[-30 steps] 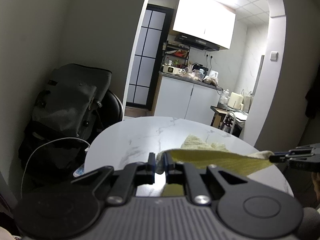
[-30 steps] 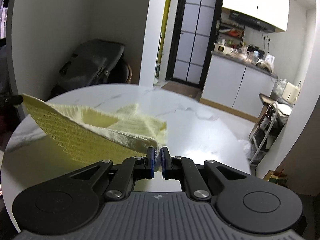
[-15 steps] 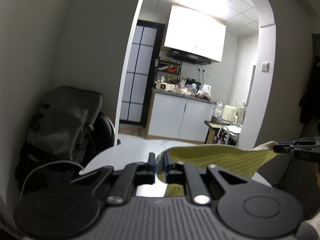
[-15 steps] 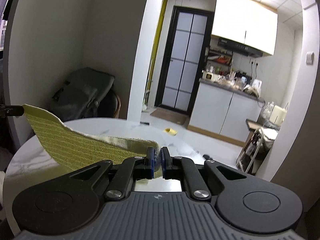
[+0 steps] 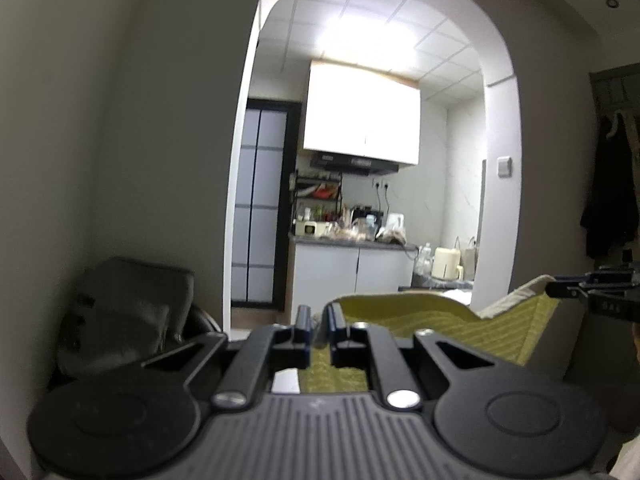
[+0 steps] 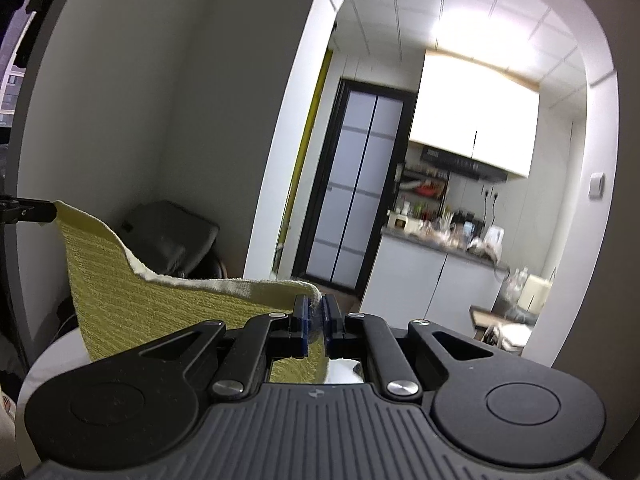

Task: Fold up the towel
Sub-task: 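Raise the towel with both grippers, stretching it between them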

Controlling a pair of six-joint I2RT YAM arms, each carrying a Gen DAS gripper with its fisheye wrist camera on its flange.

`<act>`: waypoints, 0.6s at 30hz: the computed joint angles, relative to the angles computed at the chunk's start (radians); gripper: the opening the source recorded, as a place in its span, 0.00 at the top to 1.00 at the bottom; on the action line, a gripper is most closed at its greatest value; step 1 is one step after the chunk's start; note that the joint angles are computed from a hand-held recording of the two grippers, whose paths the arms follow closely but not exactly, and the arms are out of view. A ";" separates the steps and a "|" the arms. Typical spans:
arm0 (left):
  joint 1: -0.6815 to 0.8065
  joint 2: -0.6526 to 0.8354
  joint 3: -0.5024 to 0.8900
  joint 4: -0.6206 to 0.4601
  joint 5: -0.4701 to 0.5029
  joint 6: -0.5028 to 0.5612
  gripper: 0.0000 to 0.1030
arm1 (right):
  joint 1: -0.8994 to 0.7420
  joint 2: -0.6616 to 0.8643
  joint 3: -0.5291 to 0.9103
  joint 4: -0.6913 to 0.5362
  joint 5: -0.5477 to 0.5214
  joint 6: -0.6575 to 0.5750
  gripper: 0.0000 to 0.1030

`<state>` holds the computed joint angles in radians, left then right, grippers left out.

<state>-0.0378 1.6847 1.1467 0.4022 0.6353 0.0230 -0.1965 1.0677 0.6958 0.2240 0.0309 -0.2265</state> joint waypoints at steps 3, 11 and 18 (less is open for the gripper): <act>0.007 -0.040 -0.020 0.019 0.010 -0.011 0.92 | 0.014 -0.054 -0.008 -0.011 0.016 -0.005 0.92; 0.023 -0.154 -0.109 0.060 0.026 -0.031 0.92 | 0.036 -0.190 -0.051 -0.051 0.046 -0.007 0.92; 0.024 -0.264 -0.221 0.120 0.021 -0.081 0.92 | 0.037 -0.324 -0.086 -0.112 0.042 -0.019 0.92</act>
